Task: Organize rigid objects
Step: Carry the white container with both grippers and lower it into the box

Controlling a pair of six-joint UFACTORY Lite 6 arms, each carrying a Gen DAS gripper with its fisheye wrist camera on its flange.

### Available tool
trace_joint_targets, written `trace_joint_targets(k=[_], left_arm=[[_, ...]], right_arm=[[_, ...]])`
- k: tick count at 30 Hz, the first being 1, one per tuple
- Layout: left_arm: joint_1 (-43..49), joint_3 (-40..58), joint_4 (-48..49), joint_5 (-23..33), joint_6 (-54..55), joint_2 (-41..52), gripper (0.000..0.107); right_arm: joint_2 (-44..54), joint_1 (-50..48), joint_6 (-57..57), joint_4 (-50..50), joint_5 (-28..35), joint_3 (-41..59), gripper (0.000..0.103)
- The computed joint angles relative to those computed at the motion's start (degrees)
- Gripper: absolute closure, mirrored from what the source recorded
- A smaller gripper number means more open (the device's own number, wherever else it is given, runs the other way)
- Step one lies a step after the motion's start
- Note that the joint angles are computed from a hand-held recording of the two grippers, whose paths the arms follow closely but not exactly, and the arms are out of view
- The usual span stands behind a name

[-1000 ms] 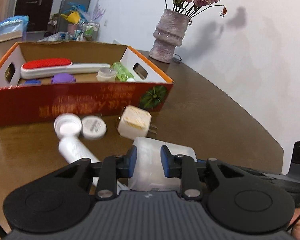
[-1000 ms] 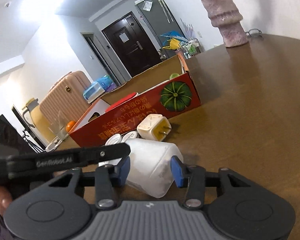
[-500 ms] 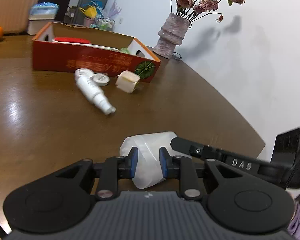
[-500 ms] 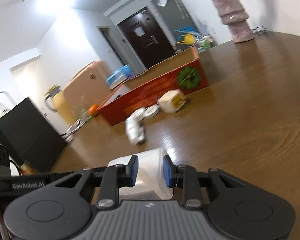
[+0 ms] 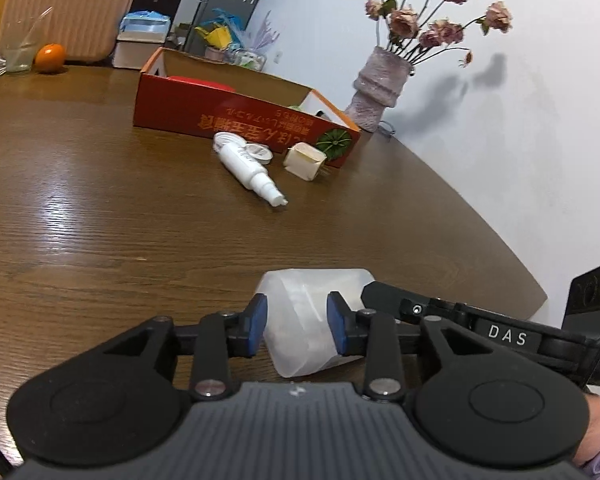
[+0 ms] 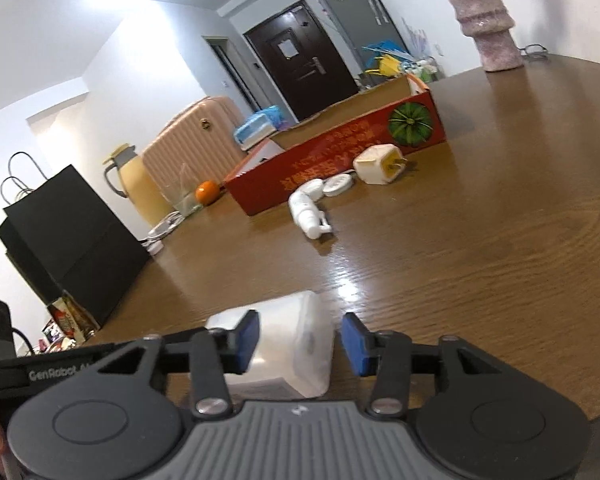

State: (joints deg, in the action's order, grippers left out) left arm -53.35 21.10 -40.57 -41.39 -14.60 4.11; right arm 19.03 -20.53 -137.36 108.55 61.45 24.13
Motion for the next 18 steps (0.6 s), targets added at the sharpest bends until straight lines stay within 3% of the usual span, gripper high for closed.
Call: trace_joint_targets(k=[3, 11, 14, 18], left_arm=[[-0.04, 0.38, 3.26, -1.94, -3.26, 2.07, 0.072], [4.67, 1.15, 8.86, -3.54, -1.74, 1.04, 0.079], [11.40, 5.85, 13.51, -0.57, 2.25, 0.02, 0.080], [22.62, 19.47, 24.01, 7.35, 5.88, 2.40, 0.079]], right_arm=[[2.65, -1.90, 2.52, -4.31, 2.24, 1.67, 0.076], [-1.86, 0.93, 2.56, -0.04, 0.86, 1.72, 0.083], [-2.96, 4.41, 5.73, 2.05, 0.27, 6.65, 0.083], [1.97, 8.83, 17.92, 2.08, -1.30, 23.93, 0.083]])
